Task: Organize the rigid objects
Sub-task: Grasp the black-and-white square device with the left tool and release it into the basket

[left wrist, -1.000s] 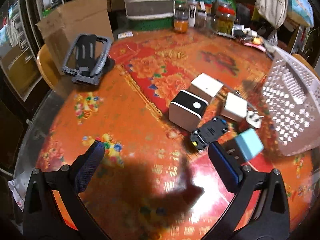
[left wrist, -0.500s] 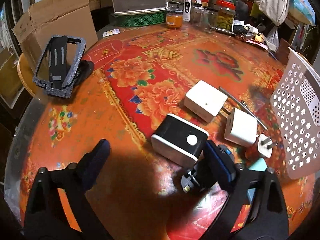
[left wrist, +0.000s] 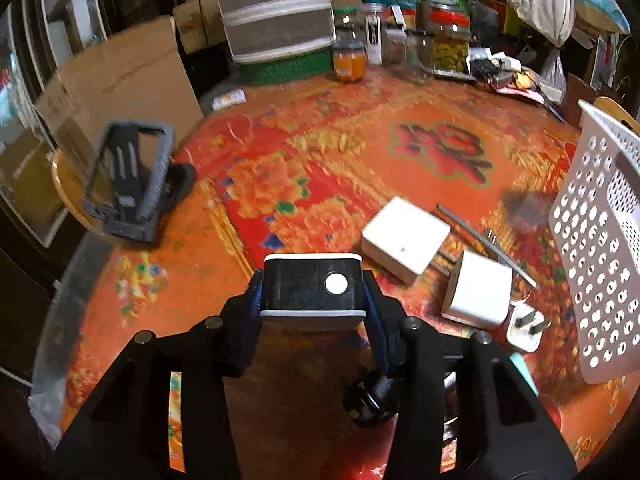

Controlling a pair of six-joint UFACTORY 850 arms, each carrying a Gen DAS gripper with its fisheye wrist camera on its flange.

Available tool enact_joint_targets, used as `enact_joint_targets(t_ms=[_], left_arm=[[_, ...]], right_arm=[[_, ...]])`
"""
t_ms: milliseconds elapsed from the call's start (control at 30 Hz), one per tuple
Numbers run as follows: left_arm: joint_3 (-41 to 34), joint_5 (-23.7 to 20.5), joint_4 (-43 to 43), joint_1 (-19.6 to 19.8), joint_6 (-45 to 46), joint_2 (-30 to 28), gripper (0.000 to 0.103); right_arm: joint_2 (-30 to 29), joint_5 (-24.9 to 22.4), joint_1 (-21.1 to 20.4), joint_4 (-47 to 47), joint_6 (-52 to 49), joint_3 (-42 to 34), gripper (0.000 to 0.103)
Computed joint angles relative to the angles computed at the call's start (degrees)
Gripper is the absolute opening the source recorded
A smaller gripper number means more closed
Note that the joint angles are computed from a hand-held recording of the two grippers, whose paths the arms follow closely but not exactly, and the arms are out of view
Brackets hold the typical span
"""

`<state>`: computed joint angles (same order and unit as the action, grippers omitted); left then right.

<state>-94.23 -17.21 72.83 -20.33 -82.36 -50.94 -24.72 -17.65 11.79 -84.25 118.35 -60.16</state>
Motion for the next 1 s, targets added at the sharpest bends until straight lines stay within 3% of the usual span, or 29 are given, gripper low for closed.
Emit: enact_joint_targets(t_ms=[133, 233, 600, 900, 1000], left_arm=[[1.1, -4.0, 7.7, -1.3, -6.3, 2.0, 0.043], [0.9, -5.4, 8.0, -2.1, -5.6, 3.0, 0.043], [-1.6, -5.2, 5.9, -5.2, -0.8, 5.0, 0.043], [-10.8, -2.6, -6.4, -10.0, 16.1, 3.3, 0.043], [-14.3, -2.1, -13.7, -11.8, 25.4, 1.7, 0.043]], right_arm=[[-0.1, -0.5, 0.2, 0.2, -0.2, -0.1, 0.013], [0.1, -0.2, 0.0, -0.3, 0.2, 0.0, 0.013], [0.3, 0.5, -0.2, -1.6, 1.7, 0.4, 0.013], [0.5, 0.5, -0.3, -3.7, 3.9, 0.7, 0.013], [0.5, 0.7, -0.3, -4.2, 4.6, 0.7, 0.013]])
